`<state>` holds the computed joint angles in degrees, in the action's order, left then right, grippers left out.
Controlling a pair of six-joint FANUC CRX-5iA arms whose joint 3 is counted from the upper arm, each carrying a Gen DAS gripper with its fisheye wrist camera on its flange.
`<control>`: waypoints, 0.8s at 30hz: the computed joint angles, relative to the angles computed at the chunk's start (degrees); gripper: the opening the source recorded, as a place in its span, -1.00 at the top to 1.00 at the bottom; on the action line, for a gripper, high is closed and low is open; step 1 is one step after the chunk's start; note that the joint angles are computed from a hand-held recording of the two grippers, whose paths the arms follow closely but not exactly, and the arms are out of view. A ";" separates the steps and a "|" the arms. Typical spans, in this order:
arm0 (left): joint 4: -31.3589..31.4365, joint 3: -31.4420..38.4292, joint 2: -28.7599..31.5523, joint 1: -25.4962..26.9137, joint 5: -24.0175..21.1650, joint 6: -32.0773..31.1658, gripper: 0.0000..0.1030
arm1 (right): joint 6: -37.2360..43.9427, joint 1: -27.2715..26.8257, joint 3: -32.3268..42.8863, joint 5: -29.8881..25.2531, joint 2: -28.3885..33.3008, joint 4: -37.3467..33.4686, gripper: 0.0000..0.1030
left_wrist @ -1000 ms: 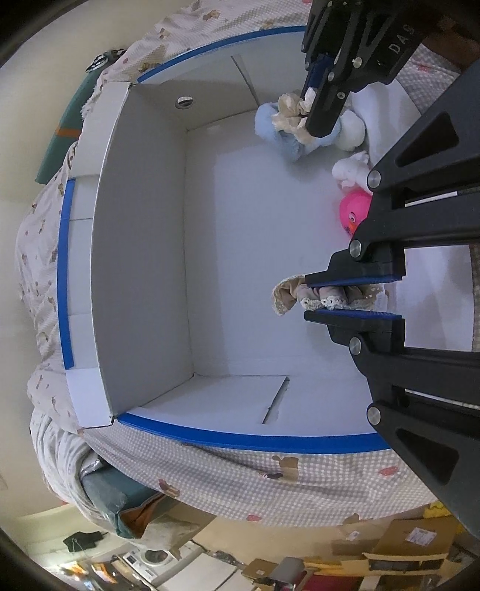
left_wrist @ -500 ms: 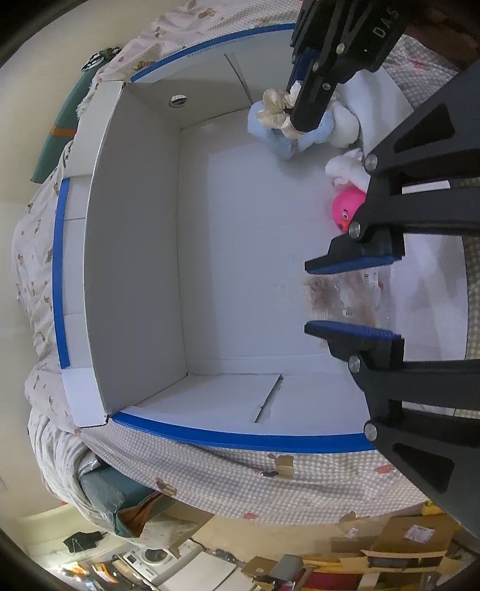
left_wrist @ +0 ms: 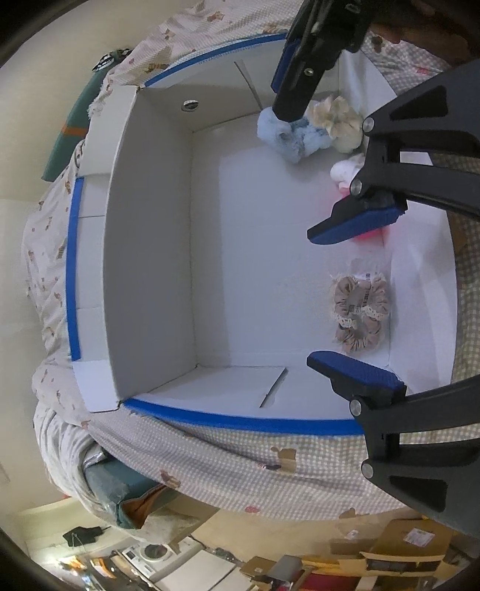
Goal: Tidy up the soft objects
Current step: 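Open the left tool dropping its scrunchie while the right tool releases its scrunchie in the box, then move both tools back out of the box toward the bed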
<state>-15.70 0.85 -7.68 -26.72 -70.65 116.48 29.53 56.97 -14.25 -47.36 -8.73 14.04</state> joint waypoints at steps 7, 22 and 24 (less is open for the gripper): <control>-0.44 -0.39 -1.61 -0.27 -0.78 1.02 -0.11 | -2.44 0.37 -1.09 -0.09 -1.29 0.67 -0.50; -2.59 -3.88 -8.23 -2.61 -3.73 4.86 -0.11 | -8.35 6.22 -5.59 -2.01 -6.23 8.96 -0.50; -2.82 -4.54 -9.21 -2.94 -4.35 5.41 -0.11 | -8.90 7.11 -6.08 -2.71 -6.82 9.33 -0.50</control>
